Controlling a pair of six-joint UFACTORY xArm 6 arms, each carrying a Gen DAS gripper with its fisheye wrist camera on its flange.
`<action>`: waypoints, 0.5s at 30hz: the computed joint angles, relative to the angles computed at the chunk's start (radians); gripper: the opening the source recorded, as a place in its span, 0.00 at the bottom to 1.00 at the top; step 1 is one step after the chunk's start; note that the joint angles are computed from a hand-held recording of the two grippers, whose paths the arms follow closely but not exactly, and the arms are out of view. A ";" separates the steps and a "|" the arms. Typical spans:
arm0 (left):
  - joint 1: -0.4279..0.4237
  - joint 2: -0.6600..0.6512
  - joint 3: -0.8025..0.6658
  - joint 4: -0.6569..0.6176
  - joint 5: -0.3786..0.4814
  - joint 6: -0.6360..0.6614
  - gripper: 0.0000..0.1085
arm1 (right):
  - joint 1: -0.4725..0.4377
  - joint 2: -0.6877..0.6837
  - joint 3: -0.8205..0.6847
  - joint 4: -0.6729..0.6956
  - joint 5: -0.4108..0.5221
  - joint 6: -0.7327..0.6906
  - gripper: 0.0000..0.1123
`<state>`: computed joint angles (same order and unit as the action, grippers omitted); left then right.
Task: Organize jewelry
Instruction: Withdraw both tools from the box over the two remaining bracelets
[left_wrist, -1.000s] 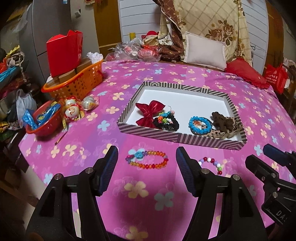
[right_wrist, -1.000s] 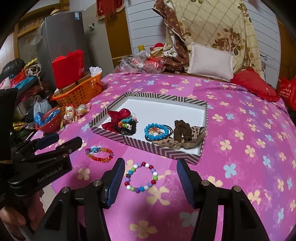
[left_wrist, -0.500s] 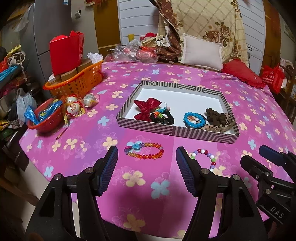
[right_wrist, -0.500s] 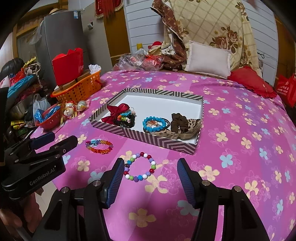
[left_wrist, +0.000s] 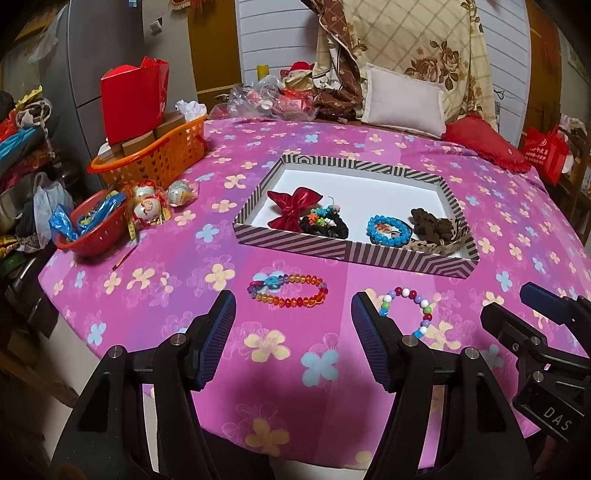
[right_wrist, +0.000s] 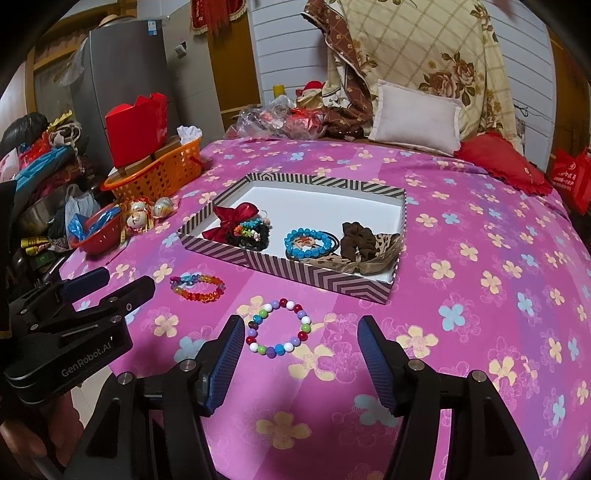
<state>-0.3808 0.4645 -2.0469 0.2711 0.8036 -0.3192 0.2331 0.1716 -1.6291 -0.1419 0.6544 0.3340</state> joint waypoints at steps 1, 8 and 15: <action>0.000 0.002 -0.003 0.000 0.003 0.000 0.60 | 0.000 0.001 0.000 0.002 0.001 0.000 0.55; 0.004 0.022 -0.028 -0.009 0.018 0.006 0.60 | -0.002 0.010 -0.003 0.015 0.007 -0.009 0.55; 0.008 0.039 -0.043 -0.024 0.036 0.012 0.60 | -0.004 0.022 -0.006 0.027 0.015 -0.020 0.55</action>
<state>-0.3732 0.5040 -2.0896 0.2475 0.8401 -0.3074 0.2290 0.1940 -1.6351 -0.1154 0.6692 0.3142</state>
